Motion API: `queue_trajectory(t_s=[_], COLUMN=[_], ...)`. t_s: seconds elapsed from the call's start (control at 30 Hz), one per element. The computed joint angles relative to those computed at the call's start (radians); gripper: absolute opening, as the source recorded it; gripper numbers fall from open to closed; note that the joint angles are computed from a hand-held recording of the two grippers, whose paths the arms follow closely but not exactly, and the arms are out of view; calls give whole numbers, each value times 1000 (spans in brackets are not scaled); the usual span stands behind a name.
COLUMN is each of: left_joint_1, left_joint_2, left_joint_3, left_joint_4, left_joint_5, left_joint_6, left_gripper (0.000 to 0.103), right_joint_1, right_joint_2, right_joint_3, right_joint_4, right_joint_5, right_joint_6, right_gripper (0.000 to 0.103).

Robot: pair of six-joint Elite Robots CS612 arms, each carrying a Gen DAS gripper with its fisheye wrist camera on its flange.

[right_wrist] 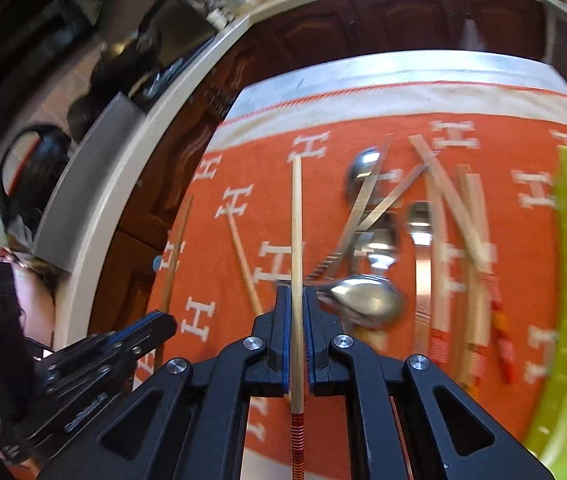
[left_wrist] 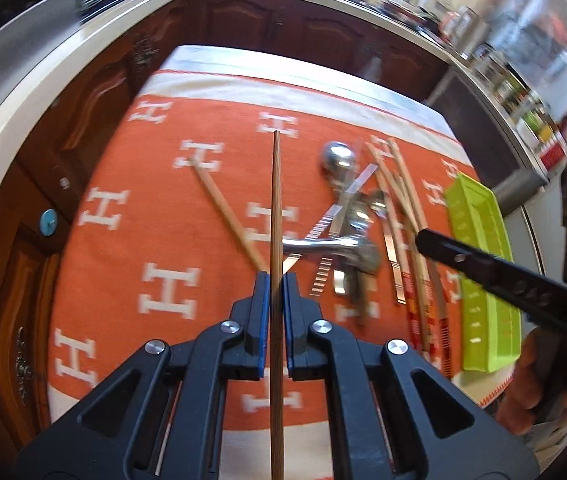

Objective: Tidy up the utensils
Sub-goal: 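Carry both chopsticks into the green tray and open both tools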

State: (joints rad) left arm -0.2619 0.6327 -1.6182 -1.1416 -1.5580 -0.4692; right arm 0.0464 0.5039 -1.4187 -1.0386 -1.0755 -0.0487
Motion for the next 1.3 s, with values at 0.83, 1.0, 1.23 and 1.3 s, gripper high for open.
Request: queue_trajectory(t_s=[0.83, 1.0, 1.23, 1.3], left_joint_1=[-191, -185, -186, -188], left_joint_2=[-206, -211, -213, -214], left_joint_3=[484, 527, 555, 560], left_joint_4=[-204, -221, -221, -219], left_joint_5=[-229, -233, -222, -222], left_joint_6=[18, -18, -25, -26], left_gripper=[4, 4, 4, 4], right_joint_1=[-236, -235, -241, -244], right_joint_2=[66, 72, 78, 81], right_joint_3=[-96, -91, -110, -117], right_joint_4=[-29, -78, -91, -93], right_joint_5=[-228, -233, -247, -248], right_joint_6=[-14, 18, 80, 89], right_gripper=[6, 15, 19, 19])
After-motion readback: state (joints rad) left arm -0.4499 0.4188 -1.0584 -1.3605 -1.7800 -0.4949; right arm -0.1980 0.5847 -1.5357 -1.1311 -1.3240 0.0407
